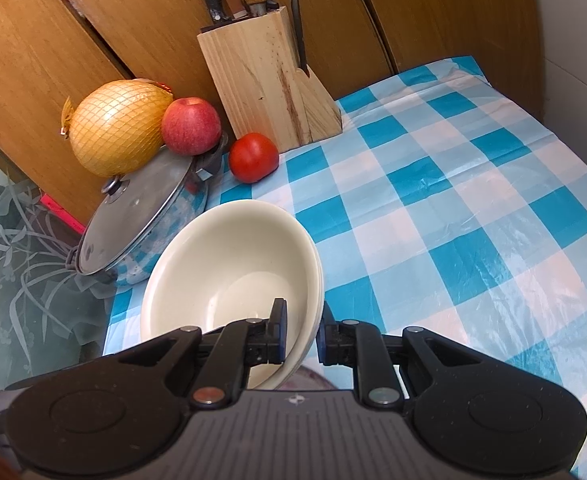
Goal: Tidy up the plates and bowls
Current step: 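Lift the bowl stack and carry it toward the pink floral plate, then lower the bowl stack into the pink floral plate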
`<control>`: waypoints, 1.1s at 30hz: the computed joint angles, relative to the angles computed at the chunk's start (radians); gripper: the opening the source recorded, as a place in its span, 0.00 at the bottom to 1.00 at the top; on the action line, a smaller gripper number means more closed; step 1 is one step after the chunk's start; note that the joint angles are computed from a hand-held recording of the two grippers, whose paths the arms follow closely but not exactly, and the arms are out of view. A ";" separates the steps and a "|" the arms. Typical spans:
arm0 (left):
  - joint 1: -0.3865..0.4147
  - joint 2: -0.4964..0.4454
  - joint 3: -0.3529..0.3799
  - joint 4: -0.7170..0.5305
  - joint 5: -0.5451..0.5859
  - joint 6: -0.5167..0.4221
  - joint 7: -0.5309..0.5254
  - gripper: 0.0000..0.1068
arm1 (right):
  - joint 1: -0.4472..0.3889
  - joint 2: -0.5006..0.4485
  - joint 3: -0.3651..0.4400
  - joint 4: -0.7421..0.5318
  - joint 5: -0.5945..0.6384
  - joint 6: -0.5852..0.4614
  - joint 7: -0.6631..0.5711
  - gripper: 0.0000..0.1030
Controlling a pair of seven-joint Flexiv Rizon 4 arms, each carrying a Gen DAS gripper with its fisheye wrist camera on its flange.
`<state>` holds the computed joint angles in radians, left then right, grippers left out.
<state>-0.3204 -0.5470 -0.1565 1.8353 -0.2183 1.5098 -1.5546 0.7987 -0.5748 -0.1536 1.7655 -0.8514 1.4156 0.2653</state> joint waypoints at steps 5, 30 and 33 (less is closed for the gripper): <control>0.026 0.034 -0.030 0.061 -0.008 0.024 0.009 0.32 | 0.030 0.021 -0.025 0.032 -0.045 0.018 0.054 0.16; 0.143 0.163 -0.183 0.320 -0.068 0.098 0.052 0.33 | -0.010 0.088 0.129 0.120 -0.178 -0.058 0.185 0.16; 0.149 0.172 -0.189 0.335 -0.072 0.103 0.049 0.33 | -0.011 0.089 0.138 0.120 -0.181 -0.064 0.183 0.16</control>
